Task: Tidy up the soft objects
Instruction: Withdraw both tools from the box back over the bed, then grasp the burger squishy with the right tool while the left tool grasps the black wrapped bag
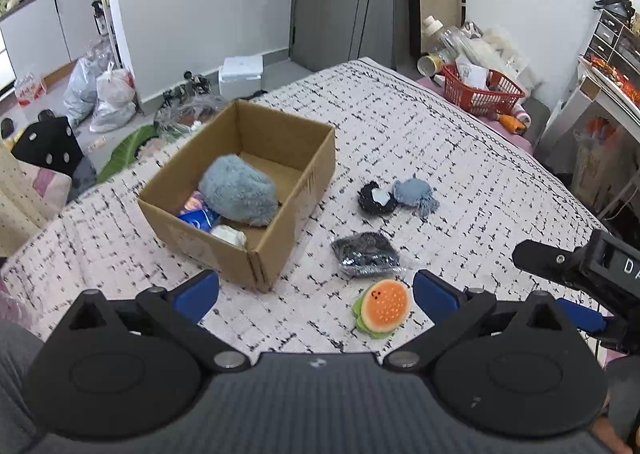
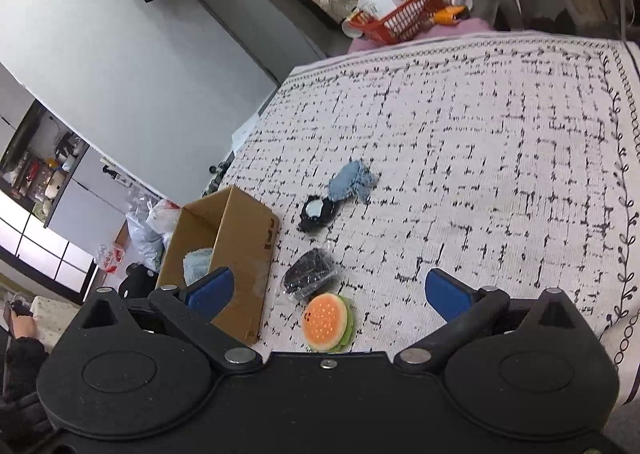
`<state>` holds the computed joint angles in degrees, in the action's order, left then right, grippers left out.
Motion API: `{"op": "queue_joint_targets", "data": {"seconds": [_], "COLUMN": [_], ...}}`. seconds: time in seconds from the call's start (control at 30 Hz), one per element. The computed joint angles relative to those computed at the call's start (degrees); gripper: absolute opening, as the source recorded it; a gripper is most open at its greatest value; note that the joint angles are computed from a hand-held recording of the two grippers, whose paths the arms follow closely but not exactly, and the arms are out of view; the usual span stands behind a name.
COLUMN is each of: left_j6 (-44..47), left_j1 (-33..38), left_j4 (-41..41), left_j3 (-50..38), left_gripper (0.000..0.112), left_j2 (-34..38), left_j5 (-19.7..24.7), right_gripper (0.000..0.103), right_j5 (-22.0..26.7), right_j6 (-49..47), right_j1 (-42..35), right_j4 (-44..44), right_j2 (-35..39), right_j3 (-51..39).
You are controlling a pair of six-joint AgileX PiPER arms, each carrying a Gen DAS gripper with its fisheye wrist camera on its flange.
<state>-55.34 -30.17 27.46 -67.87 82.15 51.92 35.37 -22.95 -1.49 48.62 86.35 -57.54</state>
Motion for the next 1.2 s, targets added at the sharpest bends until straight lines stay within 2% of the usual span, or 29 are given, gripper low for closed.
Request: {"op": "queue_joint_targets", "data": {"seconds": [0.13,0.23,0.33,0.5,0.57,0.6,0.73,0.9,1.13,1.2], "left_j6": [-0.72,-1.68,-2.55,-2.05,-2.33,-2.55,-2.46,0.02,-0.11,1.11], "left_j1": [-0.01,0.28,0.99,2.37,3.19,3.52,5.14,7.93,10.35,11.26], "left_j4": [-0.2,-0.58,-1.02,-2.75,-3.62,-3.87,-5.5,-10.34,-13.6,-16.28], "left_j3": [1.28,2.17,3.23,5.2,6.16,6.6,7.88,8.45,8.68,8.92], "left_gripper": [0.102,0.102,0.102,0.1,0.1,0.098,0.086,0.065,0.056,0.05], "left_j2": [0.7,1.32,1.67,2.47,2.79,2.99,3.84,5.75,7.76,8.34], "left_j5": [-0.84,-1.98,-3.76,-8.17,-10.45,-11.56,-15.49,-19.22,-23.19,-24.65], "right_gripper": [0.103,0.103,0.103,0.1,0.096,0.091,0.083,0.074,0.061,0.057], "right_j5": [-0.34,2.06,2.12,4.69,6.03,6.72,9.13,9.4,9.75,10.0], "right_j6": [2.34,-0.34,-0.72,0.28,1.02,1.47,3.56,6.37,8.68,9.94], "right_j1": [-0.07,-1.4,-1.18,-1.44,-1.67,-1.81,-1.82,0.07,2.83,3.44], "right_j4": [-1.7,1.03,1.22,1.26,1.67,1.86,2.45,1.13,-1.37,-2.3], "right_j2": [0.52,1.62,2.27,5.38,7.02,7.82,11.08,14.37,18.3,19.62], "right_j3": [-0.5,-1.11,-1.43,-3.66,-4.6,-5.01,-6.73,-8.58,-11.55,-12.71]}}
